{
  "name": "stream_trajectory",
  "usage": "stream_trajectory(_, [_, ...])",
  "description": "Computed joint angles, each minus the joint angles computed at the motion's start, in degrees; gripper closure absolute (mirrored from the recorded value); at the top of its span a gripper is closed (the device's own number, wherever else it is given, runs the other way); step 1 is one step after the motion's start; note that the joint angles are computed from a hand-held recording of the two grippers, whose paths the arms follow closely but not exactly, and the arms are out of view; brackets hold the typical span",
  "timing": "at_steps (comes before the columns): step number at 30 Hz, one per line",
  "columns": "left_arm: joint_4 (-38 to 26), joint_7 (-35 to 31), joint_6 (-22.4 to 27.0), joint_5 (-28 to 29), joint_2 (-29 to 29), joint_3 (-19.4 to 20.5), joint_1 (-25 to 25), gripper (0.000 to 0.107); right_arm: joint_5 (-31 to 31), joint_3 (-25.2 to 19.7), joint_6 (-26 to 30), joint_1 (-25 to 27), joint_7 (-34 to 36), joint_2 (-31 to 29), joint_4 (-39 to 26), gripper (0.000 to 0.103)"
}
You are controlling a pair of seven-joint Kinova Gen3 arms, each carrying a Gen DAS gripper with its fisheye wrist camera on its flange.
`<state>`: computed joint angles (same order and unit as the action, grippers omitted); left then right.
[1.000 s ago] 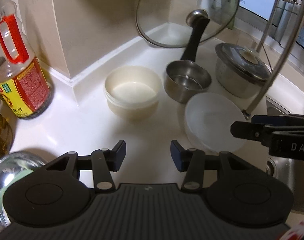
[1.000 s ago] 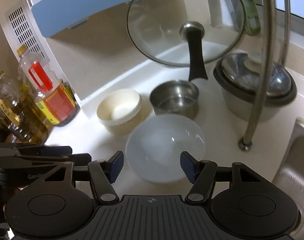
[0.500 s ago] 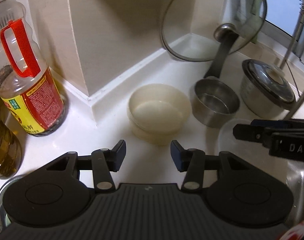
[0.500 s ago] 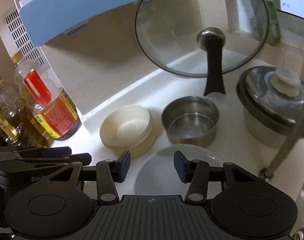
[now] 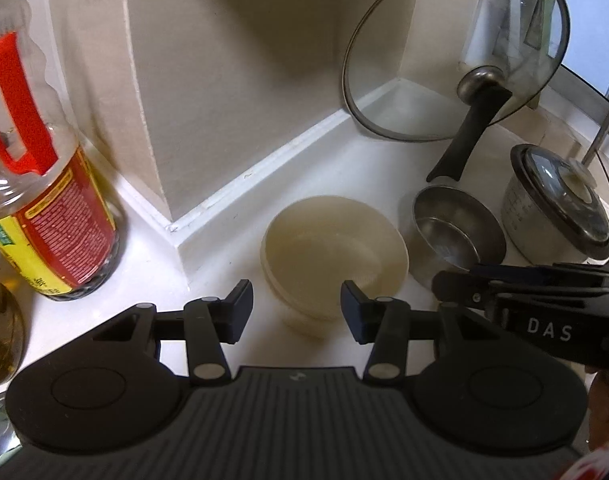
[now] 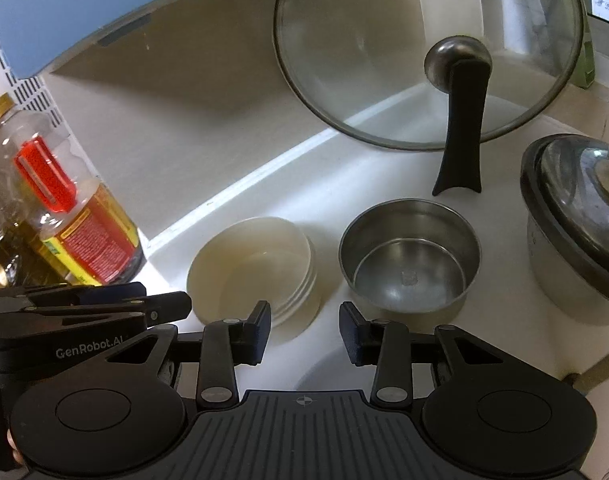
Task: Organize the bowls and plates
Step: 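Move both open grippers down to the cream-coloured round bowl, then close both grippers on the rim of the cream bowl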
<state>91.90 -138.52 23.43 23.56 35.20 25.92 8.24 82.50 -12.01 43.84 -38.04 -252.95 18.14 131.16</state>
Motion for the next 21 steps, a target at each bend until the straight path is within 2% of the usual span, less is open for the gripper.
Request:
stream_trajectory(7, [-4.18, 3.06, 1.56, -2.08, 2.76, -3.11, 3.83, 0.069, 4.51, 1.28, -4.98, 4.22, -0.35, 2.08, -1.12, 0.065])
stream_trajectory(21, [-10.79, 7.13, 5.35, -5.30, 7.73, -5.30, 6.64, 0.075, 8.03, 1.00, -8.56, 9.60, -0.20, 5.22, -2.88, 0.072])
